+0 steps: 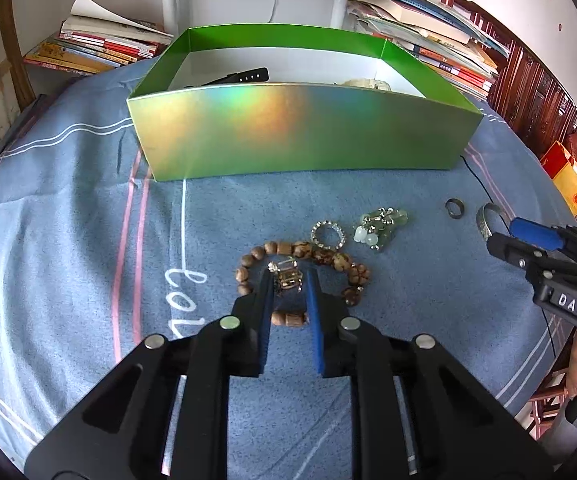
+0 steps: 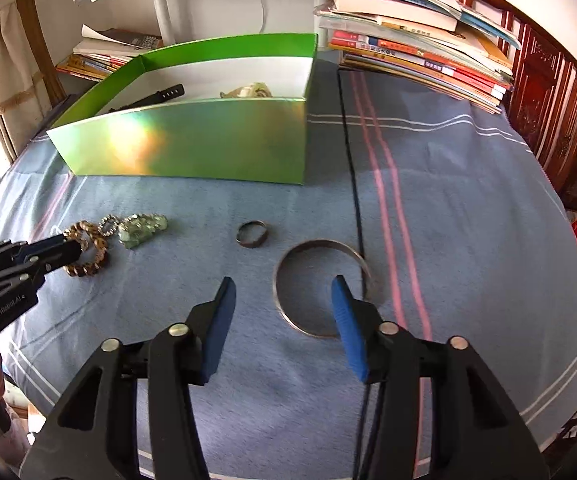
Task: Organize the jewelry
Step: 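Grasp the brown wooden bead bracelet with the left gripper while the right moves toward the silver bangle, then close the right gripper on the silver bangle rim while the left holds the wooden bracelet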
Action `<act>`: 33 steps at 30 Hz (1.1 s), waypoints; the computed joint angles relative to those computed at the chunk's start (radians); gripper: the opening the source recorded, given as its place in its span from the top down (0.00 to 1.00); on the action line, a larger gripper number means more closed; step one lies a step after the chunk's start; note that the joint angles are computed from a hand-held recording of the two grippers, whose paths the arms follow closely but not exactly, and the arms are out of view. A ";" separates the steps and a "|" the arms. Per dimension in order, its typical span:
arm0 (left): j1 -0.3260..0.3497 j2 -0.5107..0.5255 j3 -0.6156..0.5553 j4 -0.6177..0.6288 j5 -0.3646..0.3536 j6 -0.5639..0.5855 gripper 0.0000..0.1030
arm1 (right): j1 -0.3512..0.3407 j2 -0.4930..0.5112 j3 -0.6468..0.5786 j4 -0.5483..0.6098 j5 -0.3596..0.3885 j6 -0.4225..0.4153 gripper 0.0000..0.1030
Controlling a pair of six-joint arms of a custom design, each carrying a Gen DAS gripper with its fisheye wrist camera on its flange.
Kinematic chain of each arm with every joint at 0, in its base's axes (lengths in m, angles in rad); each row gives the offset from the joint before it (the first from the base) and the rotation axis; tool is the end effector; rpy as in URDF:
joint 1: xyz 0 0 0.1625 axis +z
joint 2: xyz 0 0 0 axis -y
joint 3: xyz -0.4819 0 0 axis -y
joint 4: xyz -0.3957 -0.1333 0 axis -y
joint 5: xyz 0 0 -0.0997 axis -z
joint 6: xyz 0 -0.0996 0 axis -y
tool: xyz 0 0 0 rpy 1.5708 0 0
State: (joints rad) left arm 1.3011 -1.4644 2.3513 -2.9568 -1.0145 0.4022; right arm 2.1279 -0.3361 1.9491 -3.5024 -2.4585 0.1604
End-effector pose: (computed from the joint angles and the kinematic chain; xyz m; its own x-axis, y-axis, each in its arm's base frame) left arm 0.0648 -0.4632 0.3084 -0.7236 0.3153 -0.6140 0.5620 0.7855 -0.2590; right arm 0.3398 -0.4394 -0.1024 -0.7359 0.0029 0.6771 -0.3896 0.8161 -0.4269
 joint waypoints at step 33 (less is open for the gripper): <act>-0.006 0.027 0.001 -0.038 0.003 -0.007 0.86 | -0.013 0.029 -0.014 -0.056 0.044 -0.066 0.95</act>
